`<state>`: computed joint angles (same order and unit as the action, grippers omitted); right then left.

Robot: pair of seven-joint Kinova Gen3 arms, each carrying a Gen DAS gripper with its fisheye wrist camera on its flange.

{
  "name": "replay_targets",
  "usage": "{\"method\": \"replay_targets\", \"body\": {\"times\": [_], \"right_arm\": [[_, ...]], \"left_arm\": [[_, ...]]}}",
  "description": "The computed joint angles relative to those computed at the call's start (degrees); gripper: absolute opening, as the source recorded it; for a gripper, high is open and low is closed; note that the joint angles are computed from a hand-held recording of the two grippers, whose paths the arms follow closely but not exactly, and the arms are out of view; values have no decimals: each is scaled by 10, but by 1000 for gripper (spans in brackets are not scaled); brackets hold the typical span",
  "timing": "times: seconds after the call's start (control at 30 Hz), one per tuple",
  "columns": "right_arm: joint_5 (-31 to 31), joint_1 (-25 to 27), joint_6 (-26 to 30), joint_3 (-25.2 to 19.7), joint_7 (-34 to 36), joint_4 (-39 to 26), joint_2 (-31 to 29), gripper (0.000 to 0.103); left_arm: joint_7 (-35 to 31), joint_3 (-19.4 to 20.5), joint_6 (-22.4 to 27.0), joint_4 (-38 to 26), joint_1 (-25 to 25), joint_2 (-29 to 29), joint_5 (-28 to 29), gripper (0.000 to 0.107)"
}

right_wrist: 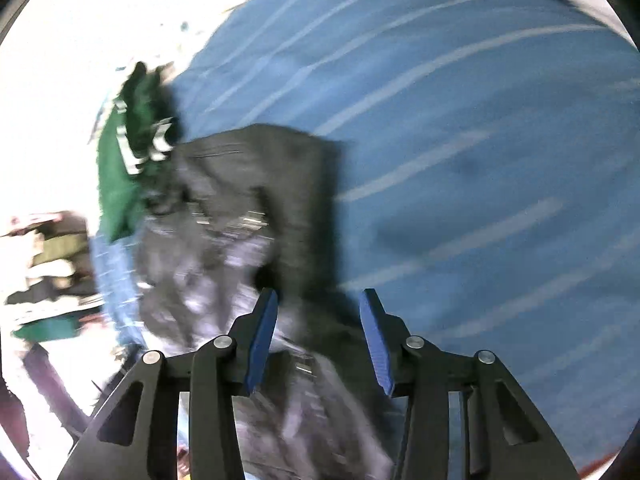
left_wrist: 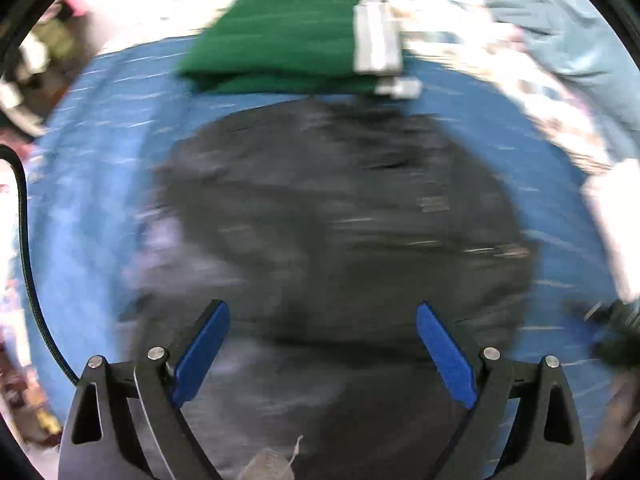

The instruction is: Fold large clothes

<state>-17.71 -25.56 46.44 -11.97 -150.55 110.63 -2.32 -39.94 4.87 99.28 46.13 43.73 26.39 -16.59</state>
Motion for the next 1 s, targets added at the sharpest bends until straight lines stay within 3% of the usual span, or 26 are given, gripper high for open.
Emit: {"method": "replay_targets", "body": {"times": [0.1,0.2,0.23,0.27,0.33,0.4,0.5,0.6,0.7,0.8,0.87,1.0], "right_arm": [[-39,36,-10,-29,70,-46,73,46],[-49,-17,38,30,132,-106,153,46],[-37,-42,62,47,140,-127,179,35],[-18,-59,85,53,138,-150,202,14],[21,-64,131,43,109,-189,221,6],[61,-78,155,41,63,-205,205,5],[116,-67,188,-5,-6,-218,190,4],[139,-52,208,-49,-36,-228,218,4],[136,-62,218,-39,-37,-251,256,5],[119,-38,220,-51,-47,-256,249,14],[125,-37,247,-50,-46,-262,231,33],[134,-29,286,-80,-42,-243,190,37]], "left_arm": [[1,-23,18,77,-16,-22,-38,96],[23,-29,0,155,-42,-34,-77,96],[30,-30,-11,177,-58,-31,-81,96],[32,-26,-23,189,-71,-29,-79,96],[31,-19,-54,211,-96,-29,-64,98],[26,-12,-74,222,-108,-27,-55,99],[17,-13,-103,244,-96,-27,-67,103],[24,-39,-157,283,-85,-51,-51,103],[34,-13,-227,332,-148,-86,-2,103],[10,16,-280,371,-215,-115,53,103],[-11,18,-272,368,-215,-120,48,103],[-17,-20,-185,324,-120,-122,-36,103]]}}
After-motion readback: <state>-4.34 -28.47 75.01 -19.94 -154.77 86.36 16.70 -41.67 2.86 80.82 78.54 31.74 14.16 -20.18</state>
